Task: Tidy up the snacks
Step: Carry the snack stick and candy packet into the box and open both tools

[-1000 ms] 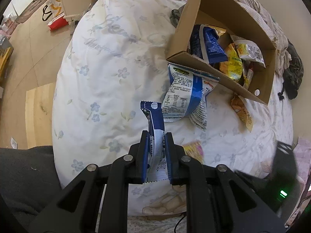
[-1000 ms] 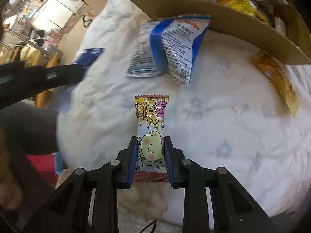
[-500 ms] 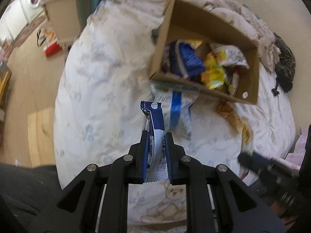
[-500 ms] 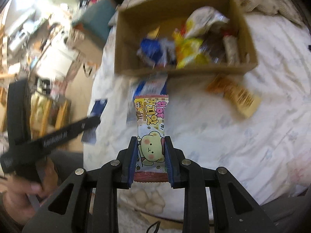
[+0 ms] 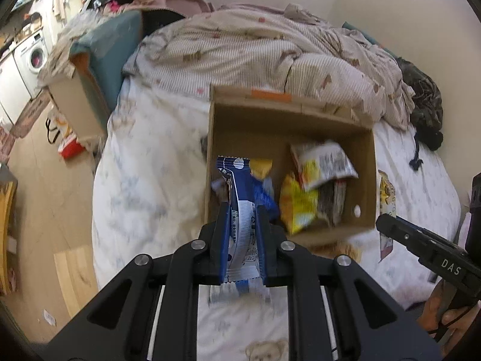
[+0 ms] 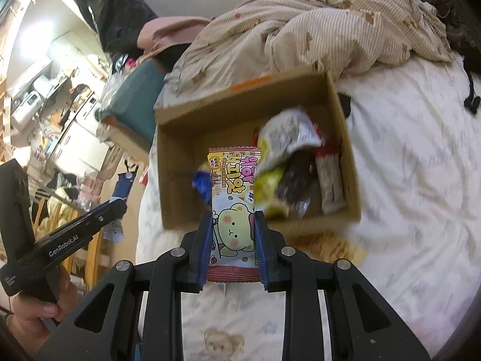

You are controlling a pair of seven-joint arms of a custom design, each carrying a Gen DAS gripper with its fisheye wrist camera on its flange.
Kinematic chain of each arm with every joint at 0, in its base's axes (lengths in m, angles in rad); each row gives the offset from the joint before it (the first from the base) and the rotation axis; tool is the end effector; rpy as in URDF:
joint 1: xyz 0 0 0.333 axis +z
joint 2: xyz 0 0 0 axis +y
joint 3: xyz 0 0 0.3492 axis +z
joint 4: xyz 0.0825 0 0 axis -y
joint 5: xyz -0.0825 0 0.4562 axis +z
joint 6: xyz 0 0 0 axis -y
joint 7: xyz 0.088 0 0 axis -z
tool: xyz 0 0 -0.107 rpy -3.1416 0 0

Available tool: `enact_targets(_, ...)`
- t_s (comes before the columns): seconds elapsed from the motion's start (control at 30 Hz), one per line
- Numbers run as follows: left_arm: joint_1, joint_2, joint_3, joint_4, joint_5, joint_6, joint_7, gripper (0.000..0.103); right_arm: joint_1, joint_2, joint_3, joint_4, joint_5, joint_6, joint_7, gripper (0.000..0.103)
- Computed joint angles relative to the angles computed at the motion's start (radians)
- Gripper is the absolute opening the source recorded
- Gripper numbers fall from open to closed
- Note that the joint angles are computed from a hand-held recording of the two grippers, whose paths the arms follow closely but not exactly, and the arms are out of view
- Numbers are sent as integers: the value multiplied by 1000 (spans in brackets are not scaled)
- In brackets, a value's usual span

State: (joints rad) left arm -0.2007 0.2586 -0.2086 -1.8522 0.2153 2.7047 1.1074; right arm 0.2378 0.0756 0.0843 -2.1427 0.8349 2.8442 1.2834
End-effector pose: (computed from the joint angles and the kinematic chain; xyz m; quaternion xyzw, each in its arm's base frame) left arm 0.6754 -0.2889 0.4498 -0.6438 0.7043 -0.2611 0.1461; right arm 0.6252 0.1667 0.4165 -0.6164 0.6972 -0.0257 0.3651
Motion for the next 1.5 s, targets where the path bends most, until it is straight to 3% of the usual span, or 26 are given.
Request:
enact_targets(0.33,-26,130,8,143,28,9,16,13,-52,126,-1,131,-55,14,50,28)
enact_targets(0.43,-48,154,31,153,82,26,-1,13,-57,141,0,125,-71,29,84,28)
enact_targets(1.27,-49,228,27,202,96,14,15,16,-96,217,33,198,-68,-56,94,29)
enact_targets(1.33,-53,228,31,204,99,7,9,20,-97,216,33,197,-61,-57,91,29)
enact_targets(1.5,-62,220,42,192,112,19,-15,48,-93,216,29,197,-62,-54,96,31)
